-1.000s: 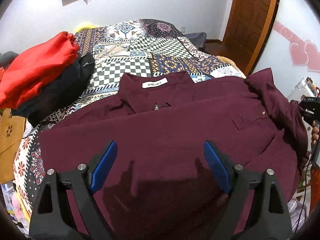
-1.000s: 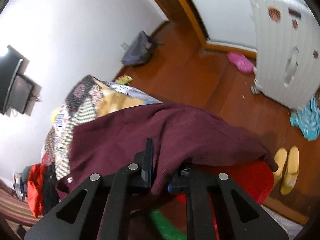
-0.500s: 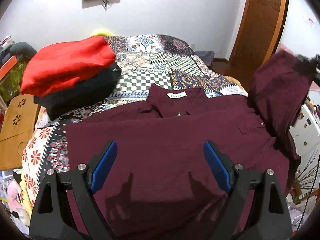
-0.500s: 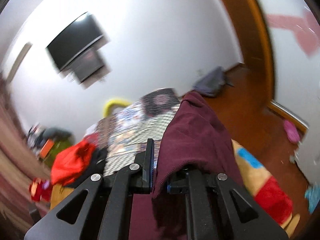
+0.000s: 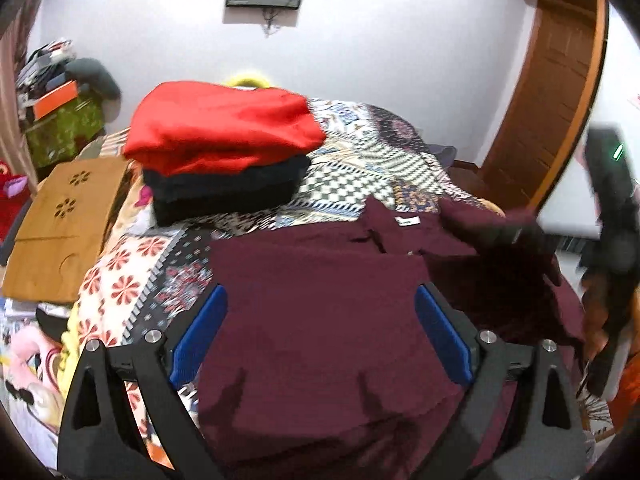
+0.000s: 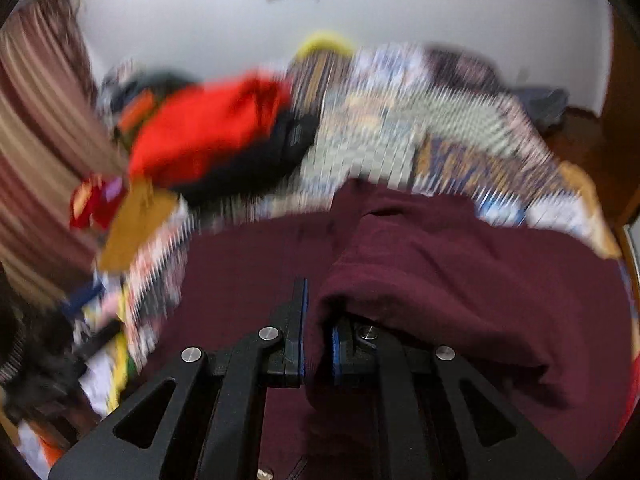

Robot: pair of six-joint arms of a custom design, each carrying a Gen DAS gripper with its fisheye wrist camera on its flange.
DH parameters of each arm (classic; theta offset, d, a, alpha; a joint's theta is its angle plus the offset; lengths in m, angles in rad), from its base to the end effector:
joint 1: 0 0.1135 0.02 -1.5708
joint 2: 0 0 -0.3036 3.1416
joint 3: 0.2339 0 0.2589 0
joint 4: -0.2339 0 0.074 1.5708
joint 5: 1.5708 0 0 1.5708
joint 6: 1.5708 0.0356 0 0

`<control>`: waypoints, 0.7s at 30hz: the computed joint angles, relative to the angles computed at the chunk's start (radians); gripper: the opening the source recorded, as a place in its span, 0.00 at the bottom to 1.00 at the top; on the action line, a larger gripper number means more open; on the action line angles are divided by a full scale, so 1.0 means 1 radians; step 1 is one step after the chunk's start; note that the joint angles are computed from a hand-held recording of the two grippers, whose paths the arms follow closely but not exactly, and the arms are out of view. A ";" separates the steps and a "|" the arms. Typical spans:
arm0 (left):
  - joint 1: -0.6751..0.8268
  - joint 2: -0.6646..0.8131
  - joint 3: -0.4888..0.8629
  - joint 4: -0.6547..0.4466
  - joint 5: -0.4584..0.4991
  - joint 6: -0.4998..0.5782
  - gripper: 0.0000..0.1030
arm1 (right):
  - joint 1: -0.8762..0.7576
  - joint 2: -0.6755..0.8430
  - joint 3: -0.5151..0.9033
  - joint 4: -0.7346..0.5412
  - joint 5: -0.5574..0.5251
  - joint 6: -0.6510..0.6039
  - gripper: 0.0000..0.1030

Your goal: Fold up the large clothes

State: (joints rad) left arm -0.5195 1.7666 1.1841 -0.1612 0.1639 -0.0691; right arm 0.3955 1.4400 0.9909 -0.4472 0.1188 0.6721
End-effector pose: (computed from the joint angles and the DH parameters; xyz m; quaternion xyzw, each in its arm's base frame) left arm 0.3467 -0.2050 0.2490 0.2359 0.8822 -0.1879 0.3615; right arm 0.2800 0.1123 0.2738 0.1493 0.9303 0.1198 0.3129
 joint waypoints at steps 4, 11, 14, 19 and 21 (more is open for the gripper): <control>0.016 -0.009 -0.032 0.005 -0.016 0.005 0.92 | 0.005 0.075 -0.018 -0.021 -0.093 0.000 0.14; -0.007 0.002 -0.019 -0.009 -0.041 0.004 0.92 | 0.062 0.028 -0.018 -0.097 -0.112 -0.070 0.30; -0.037 0.012 0.007 -0.022 -0.055 0.006 0.92 | 0.099 -0.037 -0.037 -0.118 -0.016 -0.072 0.32; -0.110 0.024 0.059 -0.039 -0.095 0.021 0.92 | 0.084 -0.208 -0.084 -0.168 0.132 -0.070 0.52; -0.143 0.035 0.087 -0.046 -0.110 0.032 0.92 | 0.059 -0.283 -0.104 -0.195 0.190 -0.058 0.52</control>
State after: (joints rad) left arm -0.6623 1.8015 1.2707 -0.2075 0.0536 -0.0374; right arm 0.4549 1.1566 0.8865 -0.6424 0.3087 0.6141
